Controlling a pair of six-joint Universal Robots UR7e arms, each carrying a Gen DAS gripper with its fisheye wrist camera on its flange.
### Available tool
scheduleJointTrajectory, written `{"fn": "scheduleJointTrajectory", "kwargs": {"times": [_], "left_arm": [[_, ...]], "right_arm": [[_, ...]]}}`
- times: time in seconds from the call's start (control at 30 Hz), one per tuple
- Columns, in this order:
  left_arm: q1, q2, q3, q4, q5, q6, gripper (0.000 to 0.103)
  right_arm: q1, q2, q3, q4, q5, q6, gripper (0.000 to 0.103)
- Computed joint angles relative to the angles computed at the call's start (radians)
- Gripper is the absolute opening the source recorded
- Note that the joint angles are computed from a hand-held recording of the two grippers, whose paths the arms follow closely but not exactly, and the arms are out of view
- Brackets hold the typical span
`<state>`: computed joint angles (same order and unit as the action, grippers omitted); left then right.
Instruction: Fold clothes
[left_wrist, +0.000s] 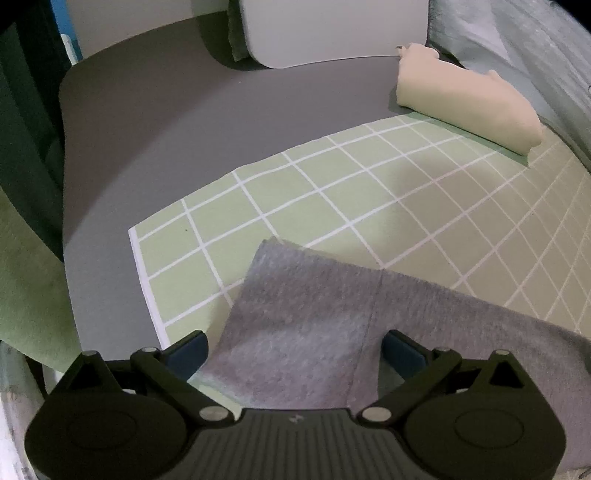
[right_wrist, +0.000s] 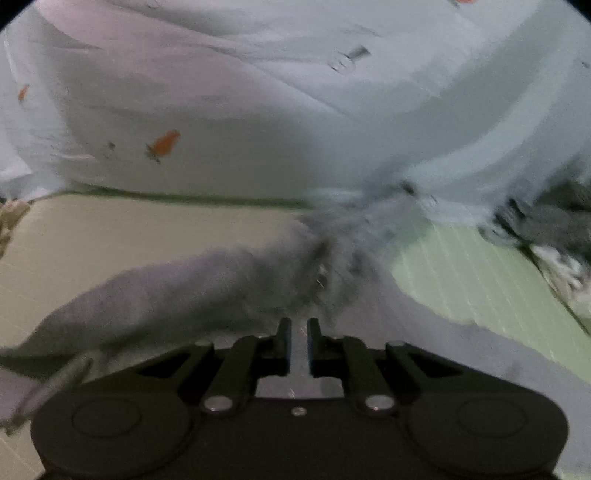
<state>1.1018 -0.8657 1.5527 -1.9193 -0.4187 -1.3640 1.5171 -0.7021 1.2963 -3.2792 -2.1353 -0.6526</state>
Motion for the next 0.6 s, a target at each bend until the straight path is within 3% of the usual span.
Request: {"fn": "scheduleJointTrajectory", "kwargs": {"times": [0.1, 0.23, 0.3, 0.37, 0.5, 0.6], "left_arm": [[0.0, -0.011, 0.011, -0.004, -0.004, -0.004, 0.101], [-0.001, -0.029, 0.043, -0.047, -0.008, 0.008, 0.101], [-0.002, -0.038, 0.059, -0.067, -0.008, 0.017, 0.101], [-0.003, -0.044, 0.072, -0.081, -0.007, 0.025, 0.101], [0.0, -0.05, 0.083, -0.086, -0.008, 0.05, 0.101], [0.005, -0.054, 0.084, -0.076, -0.01, 0.057, 0.103]], "right_arm": [[-0.004, -0.024, 0.033, -0.001, 0.004, 0.05, 0.009], [0.005, -0.018, 0.022, 0.021, -0.021, 0.036, 0.009], [0.007, -0.011, 0.015, 0.028, -0.02, 0.026, 0.015], [0.009, 0.004, -0.005, 0.034, -0.002, 0.015, 0.038], [0.008, 0.058, -0.102, 0.103, 0.048, -0.008, 0.041], [0.014, 0.138, -0.229, 0.163, 0.039, -0.109, 0.043]]}}
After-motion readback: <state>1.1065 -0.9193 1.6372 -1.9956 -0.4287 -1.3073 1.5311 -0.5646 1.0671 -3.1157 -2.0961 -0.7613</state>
